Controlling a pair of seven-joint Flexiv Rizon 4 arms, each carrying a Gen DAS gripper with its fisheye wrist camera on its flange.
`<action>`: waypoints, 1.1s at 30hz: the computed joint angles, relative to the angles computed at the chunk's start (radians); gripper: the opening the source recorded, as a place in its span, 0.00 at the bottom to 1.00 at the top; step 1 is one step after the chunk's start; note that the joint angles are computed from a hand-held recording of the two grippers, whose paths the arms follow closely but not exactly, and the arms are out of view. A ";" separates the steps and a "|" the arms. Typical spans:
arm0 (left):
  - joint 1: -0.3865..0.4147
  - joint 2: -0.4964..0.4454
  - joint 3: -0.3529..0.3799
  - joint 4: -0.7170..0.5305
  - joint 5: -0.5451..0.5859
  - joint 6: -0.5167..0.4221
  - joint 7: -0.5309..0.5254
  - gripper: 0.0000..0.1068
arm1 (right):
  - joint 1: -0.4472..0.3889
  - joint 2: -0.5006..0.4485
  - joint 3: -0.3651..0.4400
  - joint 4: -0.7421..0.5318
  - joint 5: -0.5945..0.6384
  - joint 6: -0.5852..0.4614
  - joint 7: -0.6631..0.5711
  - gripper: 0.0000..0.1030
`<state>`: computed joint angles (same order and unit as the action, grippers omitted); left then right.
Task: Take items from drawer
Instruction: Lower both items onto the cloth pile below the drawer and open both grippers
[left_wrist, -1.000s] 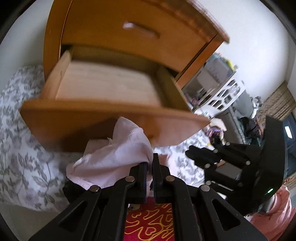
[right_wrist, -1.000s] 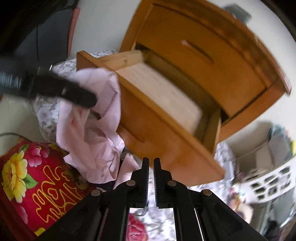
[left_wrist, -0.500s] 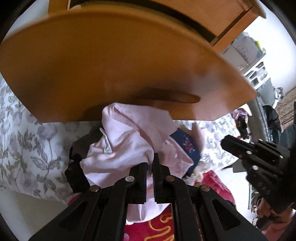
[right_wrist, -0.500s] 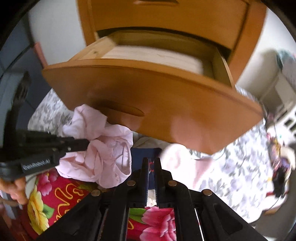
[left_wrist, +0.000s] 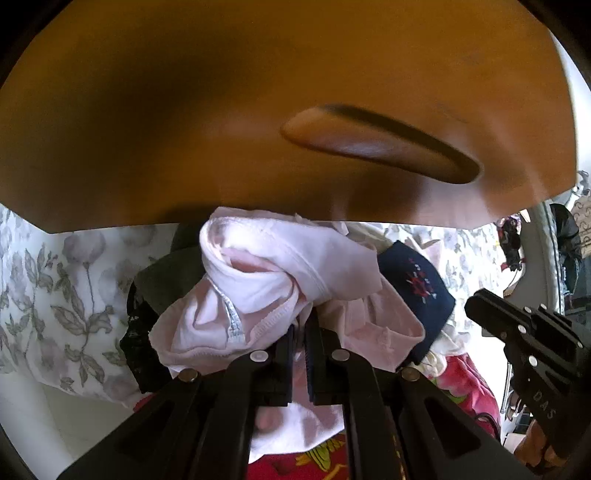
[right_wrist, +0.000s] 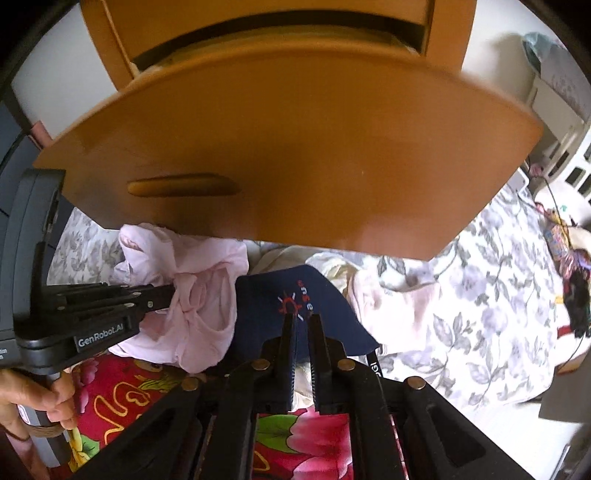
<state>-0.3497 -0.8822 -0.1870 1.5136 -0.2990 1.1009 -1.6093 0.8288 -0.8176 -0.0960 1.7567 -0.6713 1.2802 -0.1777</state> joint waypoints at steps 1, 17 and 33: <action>-0.002 -0.006 0.004 -0.009 0.000 -0.008 -0.005 0.05 | -0.003 -0.003 0.006 -0.004 0.005 -0.003 -0.002 0.09; -0.010 0.052 0.007 0.061 0.006 0.047 -0.077 0.32 | 0.040 0.024 -0.042 0.044 -0.005 0.017 0.089 0.56; -0.055 0.233 0.098 0.245 0.074 0.232 -0.214 0.80 | 0.113 0.130 -0.146 0.132 -0.280 0.027 0.365 0.97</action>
